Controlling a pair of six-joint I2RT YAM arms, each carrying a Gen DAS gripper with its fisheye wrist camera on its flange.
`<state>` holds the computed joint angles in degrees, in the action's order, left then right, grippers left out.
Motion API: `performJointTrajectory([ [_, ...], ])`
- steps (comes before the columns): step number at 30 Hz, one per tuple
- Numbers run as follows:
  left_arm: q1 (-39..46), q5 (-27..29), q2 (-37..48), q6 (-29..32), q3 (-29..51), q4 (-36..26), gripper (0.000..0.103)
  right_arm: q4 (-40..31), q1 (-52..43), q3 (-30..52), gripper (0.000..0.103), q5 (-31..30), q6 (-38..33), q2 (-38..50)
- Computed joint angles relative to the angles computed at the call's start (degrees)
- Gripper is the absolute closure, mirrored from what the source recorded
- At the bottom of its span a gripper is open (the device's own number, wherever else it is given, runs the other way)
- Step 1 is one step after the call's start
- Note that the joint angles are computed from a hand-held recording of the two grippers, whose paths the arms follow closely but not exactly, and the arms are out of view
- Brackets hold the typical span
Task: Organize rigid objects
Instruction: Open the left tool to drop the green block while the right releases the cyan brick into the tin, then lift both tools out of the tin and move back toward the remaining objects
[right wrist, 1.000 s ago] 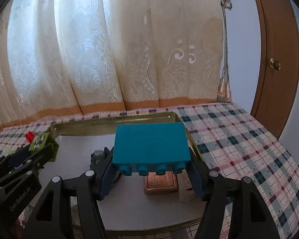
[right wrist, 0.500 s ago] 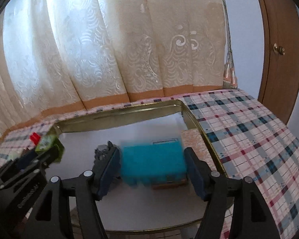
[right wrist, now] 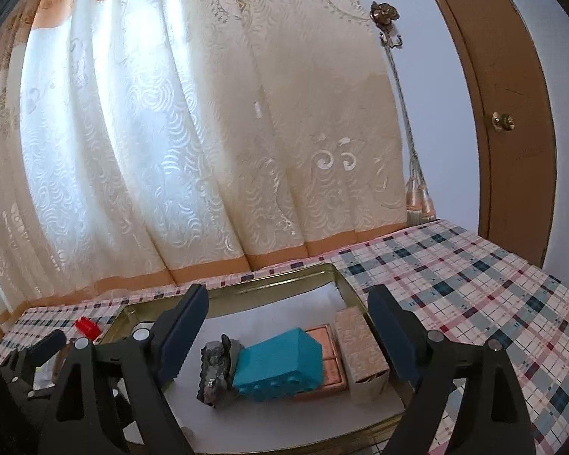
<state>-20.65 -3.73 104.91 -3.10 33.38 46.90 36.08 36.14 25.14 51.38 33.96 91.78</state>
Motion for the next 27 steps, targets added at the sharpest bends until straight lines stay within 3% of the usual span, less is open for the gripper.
performJointTrajectory([
  [6,1.20,0.06,-0.65,-0.79,-1.41,2.43,0.000,2.94,1.35,-0.96,0.015,3.08,-0.45,0.38],
  [10,2.10,-0.94,-1.57,-1.39,-2.21,2.95,0.000,12.80,3.85,-2.75,0.011,7.60,-5.91,2.50],
  [12,2.62,-1.58,-2.09,-1.90,-2.62,3.02,0.000,24.46,6.07,-4.59,0.011,10.65,-12.82,5.47],
  [15,3.13,-3.80,-2.72,-1.96,-4.15,5.82,0.000,49.80,10.35,-5.59,0.010,17.44,-29.77,14.82],
  [16,3.30,-4.11,-2.83,-1.96,-4.47,6.32,0.000,53.03,10.76,-5.30,0.010,17.99,-32.30,16.38],
  [23,4.05,-6.13,-1.42,-1.44,-5.77,9.87,0.000,45.48,9.43,-5.40,0.010,16.16,-27.36,12.91],
  [27,4.45,-6.00,-1.24,-0.22,-6.84,11.63,0.000,46.95,9.93,-5.83,0.010,17.00,-27.41,13.38],
])
